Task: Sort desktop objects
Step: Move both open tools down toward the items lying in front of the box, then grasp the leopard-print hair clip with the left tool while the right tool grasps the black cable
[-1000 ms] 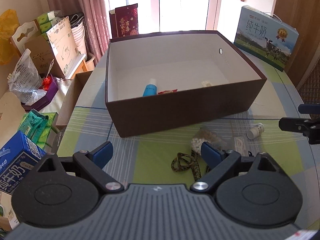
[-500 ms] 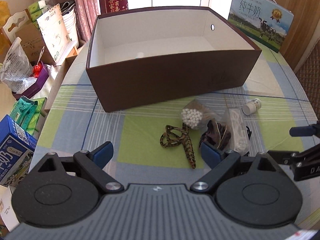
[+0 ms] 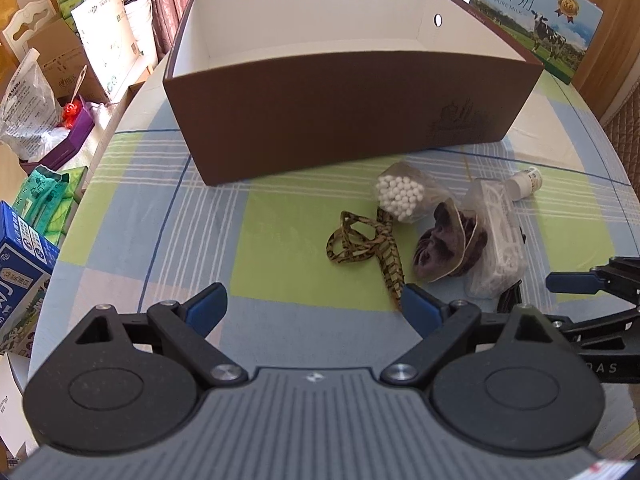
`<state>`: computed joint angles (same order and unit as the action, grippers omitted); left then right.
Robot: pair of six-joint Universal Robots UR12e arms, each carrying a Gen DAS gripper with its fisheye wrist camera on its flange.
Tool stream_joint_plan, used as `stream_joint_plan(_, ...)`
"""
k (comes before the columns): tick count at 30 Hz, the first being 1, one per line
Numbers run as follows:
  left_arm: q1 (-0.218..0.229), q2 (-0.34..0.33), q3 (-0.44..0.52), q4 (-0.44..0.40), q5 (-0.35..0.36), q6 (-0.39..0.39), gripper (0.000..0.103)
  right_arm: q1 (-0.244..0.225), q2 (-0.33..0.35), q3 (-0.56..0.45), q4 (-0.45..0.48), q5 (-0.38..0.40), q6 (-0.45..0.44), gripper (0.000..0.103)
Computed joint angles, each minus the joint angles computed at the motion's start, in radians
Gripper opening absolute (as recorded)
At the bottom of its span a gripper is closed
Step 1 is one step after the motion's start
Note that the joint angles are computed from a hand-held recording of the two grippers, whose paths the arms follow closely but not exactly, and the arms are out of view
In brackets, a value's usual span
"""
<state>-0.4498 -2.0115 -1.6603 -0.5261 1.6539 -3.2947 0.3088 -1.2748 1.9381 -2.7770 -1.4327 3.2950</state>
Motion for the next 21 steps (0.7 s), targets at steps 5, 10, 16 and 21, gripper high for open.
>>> stream_joint_plan(5,0.002,-0.011,0.0,0.009,-0.023,0.02,0.089,-0.004,0.006,0.003,-0.015,0.013,0.002,0.043)
stream_joint_plan(10,0.001,-0.029,0.012,0.016,-0.046,0.047,0.085,-0.006,0.001,-0.001,0.008,-0.044,0.004,0.033)
stream_joint_plan(16,-0.001,-0.057,0.032,0.059,-0.061,0.091,0.081,-0.022,-0.01,0.012,0.001,-0.091,0.054,0.033)
stream_joint_plan(21,-0.006,-0.091,0.06,0.079,-0.057,0.146,0.07,-0.039,-0.014,0.018,-0.003,-0.102,0.085,0.033)
